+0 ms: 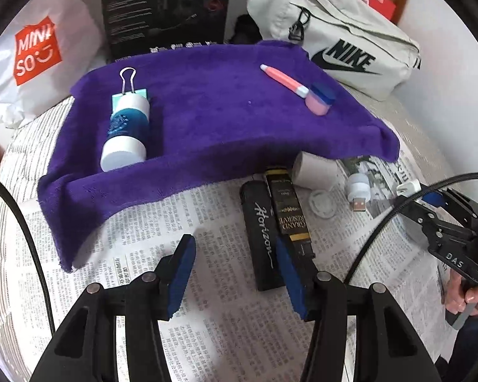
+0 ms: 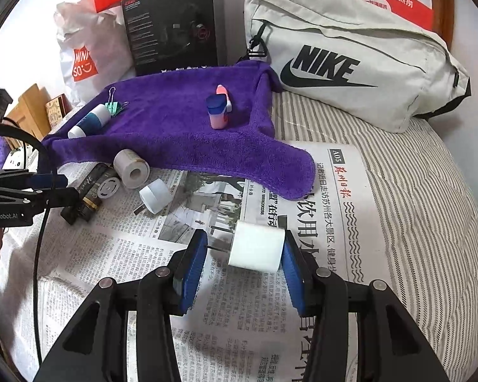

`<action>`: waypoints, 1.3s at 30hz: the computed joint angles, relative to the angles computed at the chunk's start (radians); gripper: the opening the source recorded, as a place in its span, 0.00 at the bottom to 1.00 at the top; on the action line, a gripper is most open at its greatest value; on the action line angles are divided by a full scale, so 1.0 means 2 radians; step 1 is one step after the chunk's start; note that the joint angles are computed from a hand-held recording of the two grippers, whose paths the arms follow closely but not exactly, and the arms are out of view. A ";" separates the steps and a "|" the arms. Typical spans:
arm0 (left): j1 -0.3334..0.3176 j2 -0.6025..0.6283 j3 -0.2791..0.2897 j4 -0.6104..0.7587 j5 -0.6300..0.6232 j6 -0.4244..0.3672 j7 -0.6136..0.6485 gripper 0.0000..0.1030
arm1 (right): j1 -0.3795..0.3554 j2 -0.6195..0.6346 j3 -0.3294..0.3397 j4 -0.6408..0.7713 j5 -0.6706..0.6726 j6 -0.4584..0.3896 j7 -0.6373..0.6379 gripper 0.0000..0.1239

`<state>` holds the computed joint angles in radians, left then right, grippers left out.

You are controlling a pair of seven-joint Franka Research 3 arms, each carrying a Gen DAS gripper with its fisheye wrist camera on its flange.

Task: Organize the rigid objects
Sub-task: 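Grasp the white adapter with the right gripper while the left grasps the Horizon case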

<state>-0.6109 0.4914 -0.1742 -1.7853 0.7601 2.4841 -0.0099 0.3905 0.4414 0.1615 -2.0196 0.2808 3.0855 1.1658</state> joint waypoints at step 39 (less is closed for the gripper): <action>0.000 0.012 0.009 0.009 0.016 0.009 0.069 0.20 | -0.004 0.007 0.005 0.006 0.009 -0.005 -0.014 0.39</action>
<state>-0.6118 0.5147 -0.1569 -1.7679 0.7927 2.5022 0.1272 0.3828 0.4553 0.1715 -2.0074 0.2995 3.0754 1.1380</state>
